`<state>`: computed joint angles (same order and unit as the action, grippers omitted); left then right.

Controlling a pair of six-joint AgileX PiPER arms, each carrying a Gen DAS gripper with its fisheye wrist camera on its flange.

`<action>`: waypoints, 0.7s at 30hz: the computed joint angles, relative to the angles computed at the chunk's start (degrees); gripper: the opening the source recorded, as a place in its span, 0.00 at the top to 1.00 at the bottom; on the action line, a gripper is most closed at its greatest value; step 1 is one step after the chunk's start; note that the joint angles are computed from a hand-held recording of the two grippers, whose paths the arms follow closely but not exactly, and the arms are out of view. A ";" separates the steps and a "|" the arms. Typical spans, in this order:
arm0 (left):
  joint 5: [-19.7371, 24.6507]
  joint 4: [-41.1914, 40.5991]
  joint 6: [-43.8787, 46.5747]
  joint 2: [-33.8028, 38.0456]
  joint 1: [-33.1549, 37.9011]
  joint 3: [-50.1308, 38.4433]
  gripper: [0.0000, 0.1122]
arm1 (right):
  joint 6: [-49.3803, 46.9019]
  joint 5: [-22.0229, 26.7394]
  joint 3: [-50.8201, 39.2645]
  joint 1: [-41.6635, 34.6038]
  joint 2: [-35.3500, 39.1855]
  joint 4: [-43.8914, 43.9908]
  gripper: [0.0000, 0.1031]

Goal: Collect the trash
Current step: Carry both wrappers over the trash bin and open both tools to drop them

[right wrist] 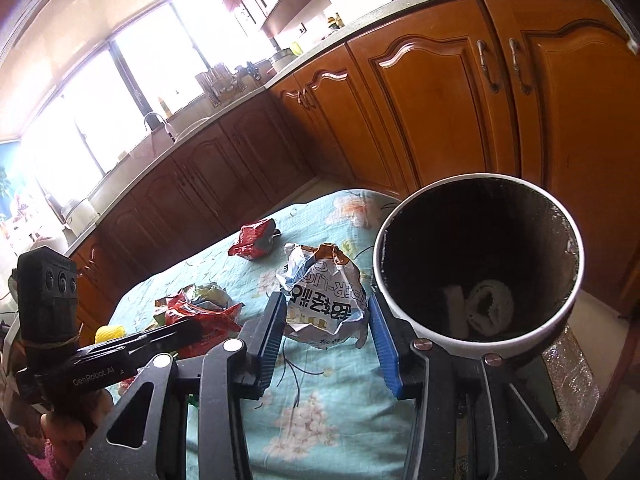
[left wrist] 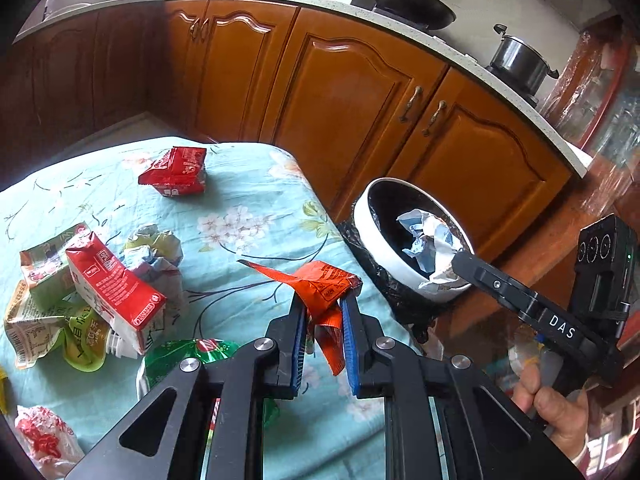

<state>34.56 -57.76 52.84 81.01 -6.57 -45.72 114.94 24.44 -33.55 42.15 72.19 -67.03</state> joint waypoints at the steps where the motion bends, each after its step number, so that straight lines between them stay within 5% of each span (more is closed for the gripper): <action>1: -0.20 0.18 -0.31 -0.07 -0.64 -0.07 0.86 | -0.27 1.09 0.71 0.43 -1.32 0.74 0.58; 10: -1.97 2.87 -4.51 -0.46 -6.44 -1.43 0.86 | -4.39 6.79 5.01 0.41 -9.73 6.31 0.58; 21: -4.87 7.11 -10.97 4.31 -13.81 -6.99 0.86 | -8.84 7.30 8.12 -3.80 -14.88 9.37 0.58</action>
